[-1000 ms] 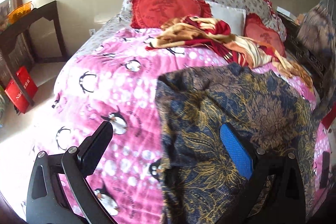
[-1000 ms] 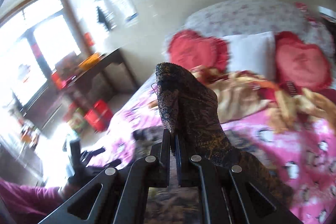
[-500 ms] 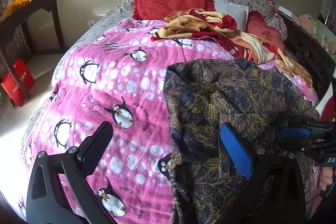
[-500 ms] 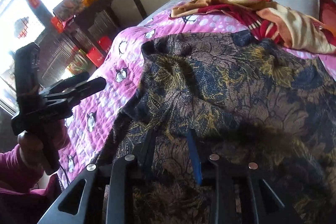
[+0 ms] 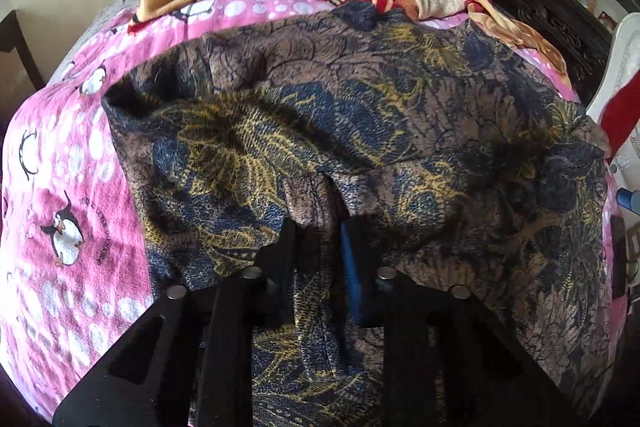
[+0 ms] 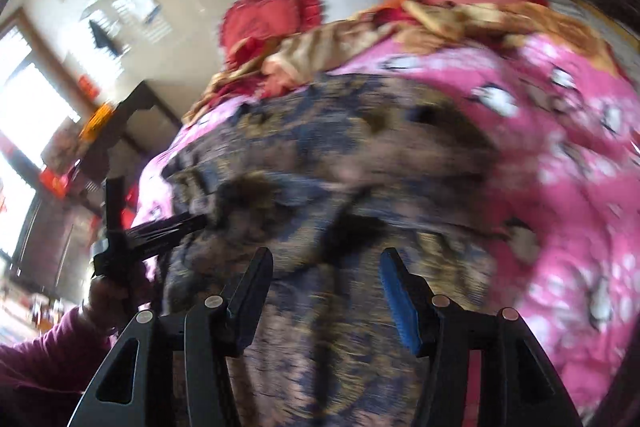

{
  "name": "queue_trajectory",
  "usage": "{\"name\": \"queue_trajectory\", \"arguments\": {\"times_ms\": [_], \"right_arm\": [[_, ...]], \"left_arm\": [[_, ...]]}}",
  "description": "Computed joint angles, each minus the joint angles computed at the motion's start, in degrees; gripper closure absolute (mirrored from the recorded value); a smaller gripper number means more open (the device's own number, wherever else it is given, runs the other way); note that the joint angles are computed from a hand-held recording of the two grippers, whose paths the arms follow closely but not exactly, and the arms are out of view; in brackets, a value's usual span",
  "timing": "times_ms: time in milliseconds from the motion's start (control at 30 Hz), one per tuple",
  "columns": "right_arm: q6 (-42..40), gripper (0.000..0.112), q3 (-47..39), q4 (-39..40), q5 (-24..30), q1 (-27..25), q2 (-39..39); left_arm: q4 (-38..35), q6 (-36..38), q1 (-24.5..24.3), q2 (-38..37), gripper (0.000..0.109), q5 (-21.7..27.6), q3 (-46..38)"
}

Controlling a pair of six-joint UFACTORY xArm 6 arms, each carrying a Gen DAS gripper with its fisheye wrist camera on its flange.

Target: Fold small clothes

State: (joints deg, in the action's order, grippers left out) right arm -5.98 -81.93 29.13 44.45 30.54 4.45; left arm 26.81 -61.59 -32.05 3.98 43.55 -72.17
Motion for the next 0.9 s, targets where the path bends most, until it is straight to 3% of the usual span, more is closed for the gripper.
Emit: {"name": "queue_trajectory", "arguments": {"times_ms": [100, 200, 267, 367, 467, 600, 733, 900], "right_arm": [[1.94, 0.059, 2.27, 0.63, -1.57, -2.68, -1.29], [4.4, 0.059, 2.21, -1.59, -5.68, -3.29, -0.48], [7.34, 0.059, 0.83, -9.09, -7.95, -2.86, 0.81], [12.38, 0.059, -2.8, -20.22, -6.91, -2.43, 3.57], [9.75, 0.059, -4.87, -17.15, -4.26, -3.37, 5.36], [7.03, 0.059, -5.44, -4.76, -4.63, -4.49, 6.21], [7.09, 0.059, -10.17, -5.68, -4.7, -3.0, 9.09], [14.49, 0.059, -24.08, -7.97, 3.87, -2.75, 17.84]], "left_arm": [[0.17, 0.51, 0.2, -3.5, 0.098, -1.92, 1.03], [3.15, 0.55, 0.17, -7.02, 0.099, -0.42, 0.58], [4.34, 0.52, 0.33, -9.21, 0.099, 1.24, 0.24], [4.49, 0.16, 0.91, -12.6, 0.099, 2.98, 0.54], [5.03, -0.1, 0.63, -15.32, 0.099, 5.15, 0.56], [5.23, 1.48, -0.31, -16.7, 0.099, 7.63, -0.23], [4.95, 2.0, -1.01, -16.92, 0.099, 8.2, -0.27], [4.38, 1.87, -1.86, -16.77, 0.099, 7.85, 0.07]]}}
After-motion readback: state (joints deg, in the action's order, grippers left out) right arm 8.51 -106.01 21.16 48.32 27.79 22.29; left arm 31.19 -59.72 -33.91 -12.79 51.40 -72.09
